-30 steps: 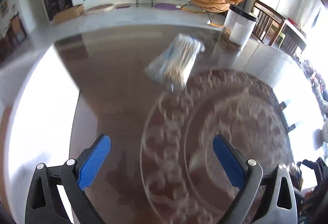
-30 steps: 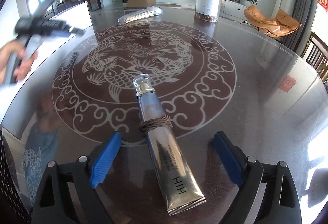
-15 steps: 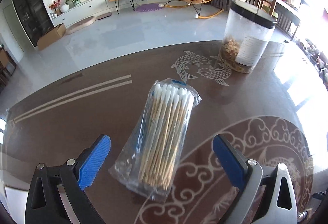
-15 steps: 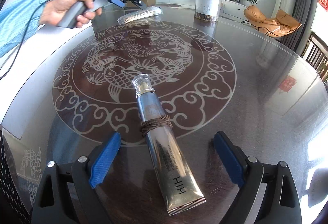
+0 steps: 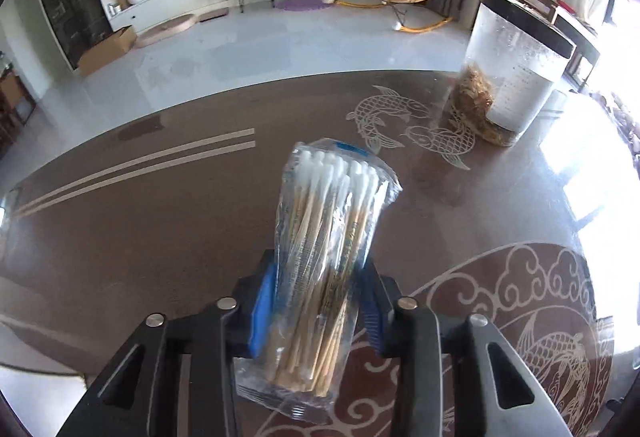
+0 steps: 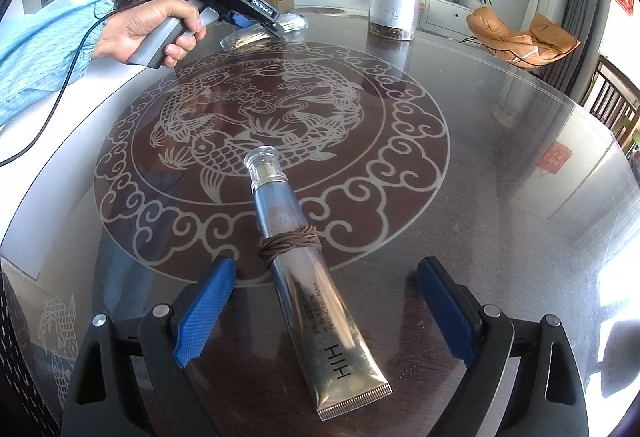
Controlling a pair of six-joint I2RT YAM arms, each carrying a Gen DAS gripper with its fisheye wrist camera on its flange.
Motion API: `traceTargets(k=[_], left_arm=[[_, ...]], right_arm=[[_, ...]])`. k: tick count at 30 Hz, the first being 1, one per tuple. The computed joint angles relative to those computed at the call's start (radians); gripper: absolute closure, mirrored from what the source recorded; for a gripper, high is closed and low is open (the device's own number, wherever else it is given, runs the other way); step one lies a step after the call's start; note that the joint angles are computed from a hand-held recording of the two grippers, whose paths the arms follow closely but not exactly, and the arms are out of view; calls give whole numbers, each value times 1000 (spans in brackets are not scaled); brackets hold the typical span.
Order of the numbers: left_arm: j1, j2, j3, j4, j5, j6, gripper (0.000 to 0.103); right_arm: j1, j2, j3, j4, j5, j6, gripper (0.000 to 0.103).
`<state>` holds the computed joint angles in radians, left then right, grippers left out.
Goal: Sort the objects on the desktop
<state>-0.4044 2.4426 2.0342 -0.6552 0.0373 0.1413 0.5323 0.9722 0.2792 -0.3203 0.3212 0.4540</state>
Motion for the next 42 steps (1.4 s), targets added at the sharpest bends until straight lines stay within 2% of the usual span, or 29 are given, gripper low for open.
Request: traceTargets(k=[4, 7, 9, 15, 19, 23, 25, 26, 27, 29, 33, 42], left_arm=[[0, -150, -275, 138, -43, -50, 68], [24, -333, -584, 263, -13, -140, 68], [26, -475, -799, 329, -22, -155, 69], [-1, -894, -1299, 396, -16, -214, 69], [-130, -1224, -1569, 353, -85, -313, 69], [-299, -1406, -1688, 305, -180, -436, 68], [-302, -1461, -1721, 304, -196, -431, 64], [-321, -1480, -1738, 309, -215, -440, 53], [-345, -1490, -1746, 298, -238, -457, 32], [-367, -1452, -1743, 311, -268, -478, 8], [-352, -1465, -1760, 322, -260, -481, 1], [-328, -1465, -1772, 347, -249, -461, 0]], right_arm=[[7, 3, 2, -2, 5, 7, 11], [7, 3, 2, -2, 5, 7, 10], [8, 3, 2, -2, 6, 7, 10], [11, 8, 2, 2, 6, 11, 10], [11, 8, 2, 2, 7, 12, 10], [11, 7, 1, 2, 7, 11, 10], [12, 9, 2, 3, 7, 12, 10], [11, 7, 1, 2, 7, 11, 10], [11, 7, 1, 2, 7, 11, 10], [11, 7, 1, 3, 7, 11, 10], [11, 8, 1, 3, 7, 12, 10], [12, 14, 3, 4, 10, 13, 10]])
